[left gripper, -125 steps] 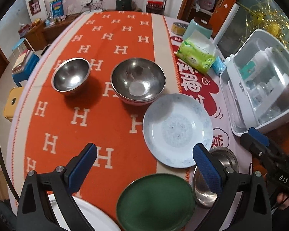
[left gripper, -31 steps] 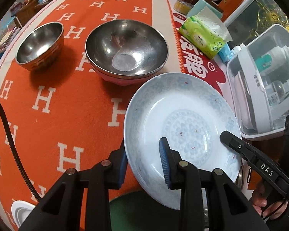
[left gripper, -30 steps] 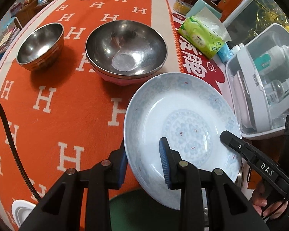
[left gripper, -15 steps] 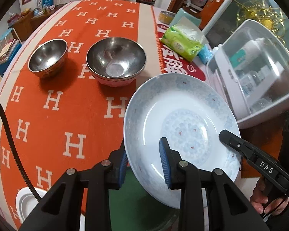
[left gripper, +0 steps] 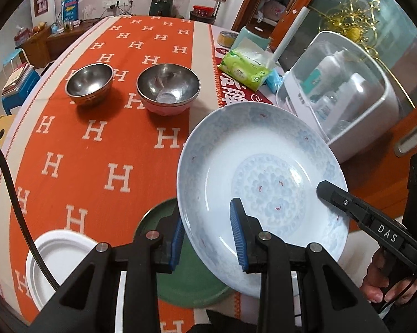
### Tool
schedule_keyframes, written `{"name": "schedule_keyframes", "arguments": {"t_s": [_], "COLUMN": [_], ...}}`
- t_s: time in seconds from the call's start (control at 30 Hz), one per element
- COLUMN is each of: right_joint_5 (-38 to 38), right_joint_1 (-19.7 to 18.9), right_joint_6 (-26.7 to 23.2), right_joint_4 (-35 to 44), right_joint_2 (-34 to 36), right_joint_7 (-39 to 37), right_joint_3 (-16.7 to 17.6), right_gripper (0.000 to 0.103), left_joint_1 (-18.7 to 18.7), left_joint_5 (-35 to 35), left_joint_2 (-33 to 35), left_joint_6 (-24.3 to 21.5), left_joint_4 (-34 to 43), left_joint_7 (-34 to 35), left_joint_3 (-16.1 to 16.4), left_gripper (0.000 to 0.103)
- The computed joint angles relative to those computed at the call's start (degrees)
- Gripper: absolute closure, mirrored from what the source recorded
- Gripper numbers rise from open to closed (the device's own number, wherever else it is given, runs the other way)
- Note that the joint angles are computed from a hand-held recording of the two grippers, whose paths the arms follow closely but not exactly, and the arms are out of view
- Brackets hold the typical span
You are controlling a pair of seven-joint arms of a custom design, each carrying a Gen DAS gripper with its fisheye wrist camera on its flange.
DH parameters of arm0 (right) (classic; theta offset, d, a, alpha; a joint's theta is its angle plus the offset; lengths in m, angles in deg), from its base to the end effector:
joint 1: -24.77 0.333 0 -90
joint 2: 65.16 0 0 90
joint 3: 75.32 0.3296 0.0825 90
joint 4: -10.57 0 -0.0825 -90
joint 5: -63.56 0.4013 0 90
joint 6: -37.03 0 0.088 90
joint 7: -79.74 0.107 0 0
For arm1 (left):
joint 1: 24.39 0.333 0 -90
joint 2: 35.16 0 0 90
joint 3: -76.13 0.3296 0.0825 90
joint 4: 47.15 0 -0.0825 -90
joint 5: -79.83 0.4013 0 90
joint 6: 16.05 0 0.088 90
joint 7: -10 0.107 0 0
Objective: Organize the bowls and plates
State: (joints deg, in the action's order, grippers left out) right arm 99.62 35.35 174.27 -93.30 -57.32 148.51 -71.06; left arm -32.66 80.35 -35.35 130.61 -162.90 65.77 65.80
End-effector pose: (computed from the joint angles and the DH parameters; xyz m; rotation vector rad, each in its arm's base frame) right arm 0.6336 0.1703 0.5196 -1.9461 1.5073 0.0445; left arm 0.5777 -0.1947 0.5180 -2.2781 1.7397 -0.7524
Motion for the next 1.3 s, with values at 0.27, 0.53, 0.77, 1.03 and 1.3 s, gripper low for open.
{"name": "schedule_keyframes", "arguments": {"t_s": [0.27,0.53,0.77,1.03,1.3], "right_joint_5": [4.0,5.0,2.0,-4.3,-12.5], "right_joint_1": [1.5,4.6,7.2,9.9,12.8], "right_joint_6": [3.8,6.7,9.6,14.3,18.1], "right_joint_4": [-8.9,-15.9,-21.3,-26.7,-30.2], "right_joint_2": [-8.4,-15.8,-21.4,-26.4,-29.1], "right_joint_7": [-4.6,-5.8,-3.1,6.9,18.2], "right_joint_3": [-0.6,-2.0,-2.5,-0.7,1.6], "right_gripper": [0.091,0.09,0.09,0.09,0.09], "left_joint_1": [-0.2,-0.3,-1.9,-4.4,-6.3], "left_joint_5": [3.2,4.4,1.3,-3.5,-10.4], "left_joint_2": [-8.7,-16.9,-23.3,-30.4,-36.6], "left_joint_6": [4.4,7.3,9.1,8.8,7.7], "left_joint_4": [-8.5,-15.9,-21.8,-28.0,-32.8], "left_joint_7": [-4.0,-6.0,-2.2,7.6,19.2], "left_joint_3": [-1.1,-2.1,-1.0,2.6,7.8], "left_gripper": [0.074,0.074,0.073,0.073,0.073]}}
